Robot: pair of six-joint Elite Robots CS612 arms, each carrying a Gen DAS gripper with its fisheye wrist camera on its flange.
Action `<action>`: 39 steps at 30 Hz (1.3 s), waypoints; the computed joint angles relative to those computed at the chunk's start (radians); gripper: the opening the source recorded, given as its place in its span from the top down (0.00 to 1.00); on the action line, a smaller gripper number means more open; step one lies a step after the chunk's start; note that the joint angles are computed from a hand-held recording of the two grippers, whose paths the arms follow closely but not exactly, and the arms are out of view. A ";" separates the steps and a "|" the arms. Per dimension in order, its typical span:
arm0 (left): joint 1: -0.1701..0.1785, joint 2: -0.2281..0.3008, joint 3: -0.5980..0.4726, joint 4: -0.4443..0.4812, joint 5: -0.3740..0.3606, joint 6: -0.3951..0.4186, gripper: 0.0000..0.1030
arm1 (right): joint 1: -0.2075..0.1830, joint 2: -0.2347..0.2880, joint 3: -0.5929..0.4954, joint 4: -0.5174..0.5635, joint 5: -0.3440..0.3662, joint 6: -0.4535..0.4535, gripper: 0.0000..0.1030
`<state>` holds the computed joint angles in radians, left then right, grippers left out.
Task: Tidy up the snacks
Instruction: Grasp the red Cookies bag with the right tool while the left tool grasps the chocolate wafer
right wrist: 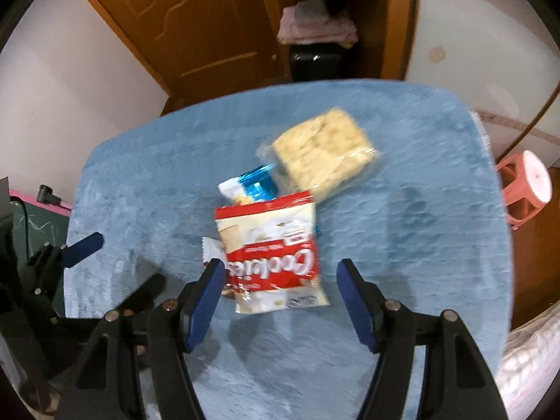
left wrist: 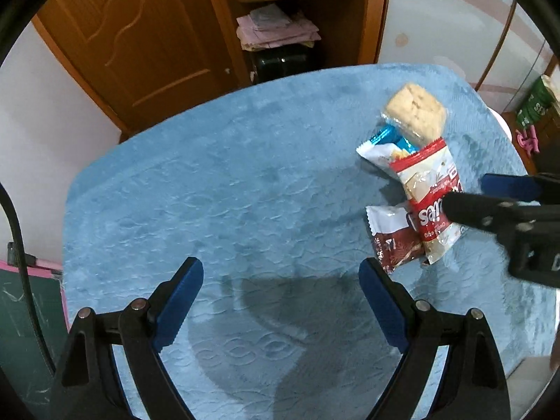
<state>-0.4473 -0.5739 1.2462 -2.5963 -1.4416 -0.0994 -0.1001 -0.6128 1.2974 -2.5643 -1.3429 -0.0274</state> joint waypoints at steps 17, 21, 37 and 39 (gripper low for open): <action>0.000 0.021 -0.039 0.005 -0.082 0.019 0.13 | -0.034 0.000 0.027 0.012 -0.018 0.057 0.56; -0.010 0.039 -0.076 0.032 -0.109 0.002 0.13 | -0.058 -0.013 0.069 -0.006 0.019 0.088 0.56; -0.044 0.118 -0.184 0.111 -0.118 -0.125 0.07 | -0.099 -0.023 0.117 -0.059 0.109 0.143 0.55; -0.050 0.122 -0.182 0.096 -0.105 -0.133 0.07 | -0.095 -0.020 0.113 -0.058 0.101 0.146 0.55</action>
<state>-0.4971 -0.4521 1.0638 -2.5001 -1.5466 -0.2320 -0.1948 -0.6332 1.4100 -2.6225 -1.2419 0.1188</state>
